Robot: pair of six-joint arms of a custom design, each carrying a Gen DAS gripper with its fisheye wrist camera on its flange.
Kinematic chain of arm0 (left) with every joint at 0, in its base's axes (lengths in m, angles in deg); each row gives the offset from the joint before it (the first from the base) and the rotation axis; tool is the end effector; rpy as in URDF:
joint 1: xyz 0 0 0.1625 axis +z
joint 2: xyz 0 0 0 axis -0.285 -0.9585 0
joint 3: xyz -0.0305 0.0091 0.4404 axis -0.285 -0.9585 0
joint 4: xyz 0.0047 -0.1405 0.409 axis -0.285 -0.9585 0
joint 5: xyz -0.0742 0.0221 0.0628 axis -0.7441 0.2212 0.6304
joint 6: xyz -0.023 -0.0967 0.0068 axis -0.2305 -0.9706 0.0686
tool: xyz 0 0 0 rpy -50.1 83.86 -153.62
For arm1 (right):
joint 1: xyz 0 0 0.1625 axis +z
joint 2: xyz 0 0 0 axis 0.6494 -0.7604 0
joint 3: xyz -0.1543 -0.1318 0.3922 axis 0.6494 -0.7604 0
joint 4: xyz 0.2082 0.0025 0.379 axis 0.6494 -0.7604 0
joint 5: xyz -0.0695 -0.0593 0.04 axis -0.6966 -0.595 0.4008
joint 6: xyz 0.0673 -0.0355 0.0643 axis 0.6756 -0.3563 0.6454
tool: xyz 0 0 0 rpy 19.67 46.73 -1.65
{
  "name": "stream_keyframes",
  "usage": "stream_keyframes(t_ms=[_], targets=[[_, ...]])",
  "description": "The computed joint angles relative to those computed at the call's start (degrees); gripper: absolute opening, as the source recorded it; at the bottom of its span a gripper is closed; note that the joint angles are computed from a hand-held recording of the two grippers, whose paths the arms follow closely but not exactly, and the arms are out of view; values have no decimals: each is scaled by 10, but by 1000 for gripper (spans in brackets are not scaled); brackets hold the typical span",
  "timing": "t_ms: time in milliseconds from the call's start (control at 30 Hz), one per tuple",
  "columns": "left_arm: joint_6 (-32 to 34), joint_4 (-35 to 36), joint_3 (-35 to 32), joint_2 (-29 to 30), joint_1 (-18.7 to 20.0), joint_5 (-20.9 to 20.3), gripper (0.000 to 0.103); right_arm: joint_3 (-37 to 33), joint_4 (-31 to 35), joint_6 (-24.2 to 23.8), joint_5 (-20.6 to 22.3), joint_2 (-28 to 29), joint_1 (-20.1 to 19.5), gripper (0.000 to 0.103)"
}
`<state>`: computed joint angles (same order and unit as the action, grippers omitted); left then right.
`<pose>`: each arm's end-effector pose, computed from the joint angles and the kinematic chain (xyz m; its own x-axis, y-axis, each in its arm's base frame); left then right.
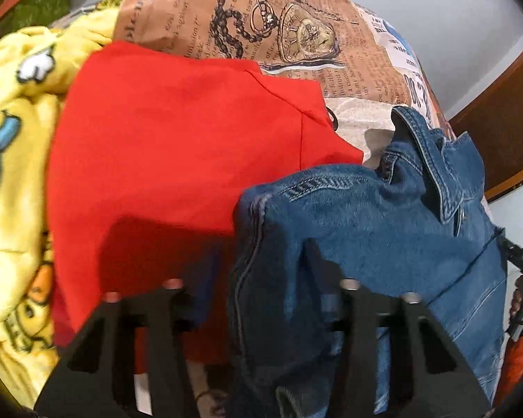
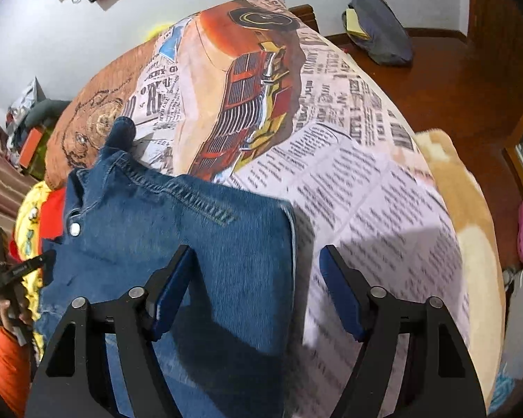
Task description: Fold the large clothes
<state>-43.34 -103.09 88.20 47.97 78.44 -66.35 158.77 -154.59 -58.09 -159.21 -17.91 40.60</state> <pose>-0.2042 -0.7663 0.0930 -0.8599 0.2294 -0.4561 0.3402 0.9236 -0.1770 0.0028 -0.5775 0.3936 -0.8694 0.2632 0.4182 -0.0110 0.8358 -0.5489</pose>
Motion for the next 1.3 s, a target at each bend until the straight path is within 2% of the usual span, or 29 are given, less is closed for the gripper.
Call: stream_keyframes(t_ms=[33, 67, 133, 167, 200, 300, 533, 700, 967, 1100, 1167, 1300], targets=[[-2, -2, -2, 2, 1, -5, 28, -1, -2, -10, -4, 3, 2, 49], [-1, -9, -1, 4, 0, -6, 23, -2, 3, -16, -1, 4, 1, 33], [6, -23, 4, 5, -6, 4, 15, -1, 0, -20, -11, 8, 5, 25], [17, -33, 8, 6, -14, 19, 10, 0, -4, -25, -6, 7, 6, 16], [26, -42, 13, 5, -22, 34, 9, 1, -6, -27, -1, 5, 8, 14], [73, -84, 31, 0, -49, 88, 8, -4, -16, -42, -8, 6, 21, 12], [118, -153, 47, -30, -78, 121, 8, -49, -35, -76, -16, 31, 61, 12], [91, -103, 15, -17, -60, 143, 8, -75, -51, -90, -40, 69, 75, 12], [66, -69, -10, 20, -28, 147, 11, -84, -24, -71, -61, 96, 47, 12], [47, -32, -28, 38, -18, 152, 15, -77, -32, -78, -63, 96, 39, 18], [46, -36, -25, 38, -19, 156, 16, -76, -37, -82, -78, 97, 42, 21], [56, -25, -11, 29, -33, 182, 16, -70, -50, -107, -128, 95, 63, 21]])
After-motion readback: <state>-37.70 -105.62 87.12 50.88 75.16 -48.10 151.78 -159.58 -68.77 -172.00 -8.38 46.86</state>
